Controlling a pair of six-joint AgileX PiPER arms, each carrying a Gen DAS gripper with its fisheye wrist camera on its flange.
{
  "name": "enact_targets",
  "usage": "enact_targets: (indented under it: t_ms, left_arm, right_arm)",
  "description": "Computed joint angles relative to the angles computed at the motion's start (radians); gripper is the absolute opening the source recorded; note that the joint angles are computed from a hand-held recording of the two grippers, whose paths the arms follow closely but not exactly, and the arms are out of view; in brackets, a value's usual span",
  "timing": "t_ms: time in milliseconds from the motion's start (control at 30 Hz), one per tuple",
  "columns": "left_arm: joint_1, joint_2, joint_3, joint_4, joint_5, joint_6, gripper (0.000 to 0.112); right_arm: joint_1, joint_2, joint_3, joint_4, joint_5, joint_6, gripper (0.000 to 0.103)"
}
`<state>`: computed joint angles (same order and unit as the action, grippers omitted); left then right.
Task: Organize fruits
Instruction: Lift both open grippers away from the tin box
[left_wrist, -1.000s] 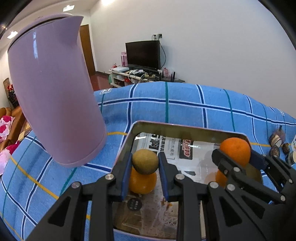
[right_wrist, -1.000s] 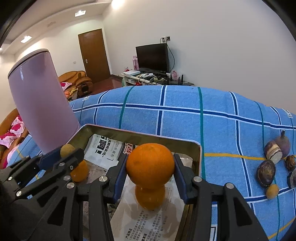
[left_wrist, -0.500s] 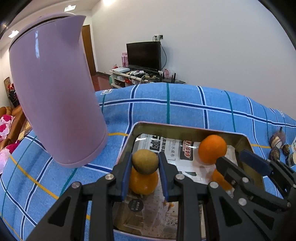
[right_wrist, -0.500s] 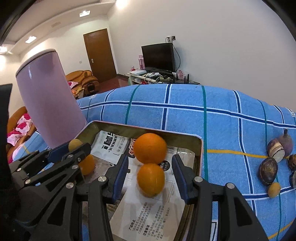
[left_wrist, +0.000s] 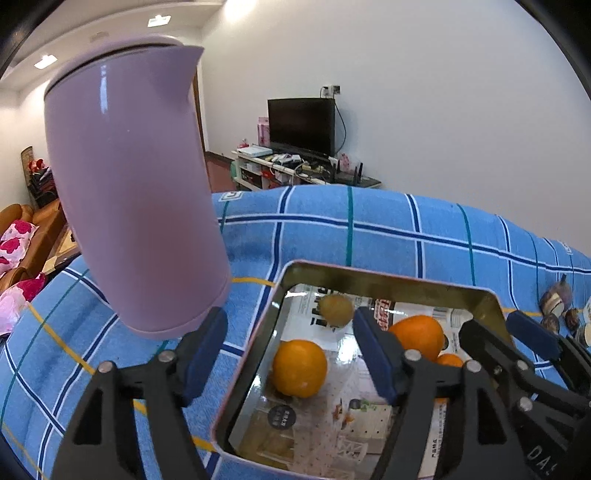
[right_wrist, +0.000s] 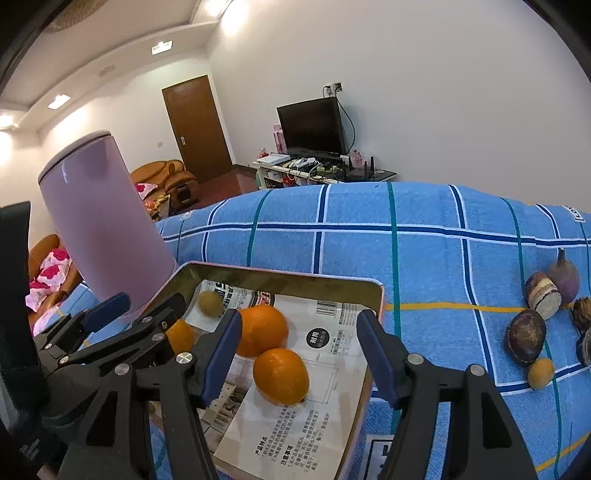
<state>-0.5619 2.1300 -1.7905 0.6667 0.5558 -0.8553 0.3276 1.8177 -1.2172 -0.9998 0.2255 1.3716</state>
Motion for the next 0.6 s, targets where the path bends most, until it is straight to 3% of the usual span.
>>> enact_targets:
  t_ms: [233, 433, 600]
  left_arm:
    - [-0.006, 0.003, -0.005, 0.023, 0.01, -0.023, 0.082]
    - [-0.017, -0.024, 0.038, 0.145, -0.001, -0.15, 0.1]
    - [-0.018, -0.039, 0.061, 0.165, -0.028, -0.174, 0.103]
  right_arm:
    - [0.007, -0.005, 0.007, -0.09, 0.018, 0.097, 0.069]
    - [0.033, -0.031, 0.043, -0.325, 0.079, 0.33, 0.069]
    - [0.048, -0.049, 0.072, -0.467, 0.137, 0.479, 0.078]
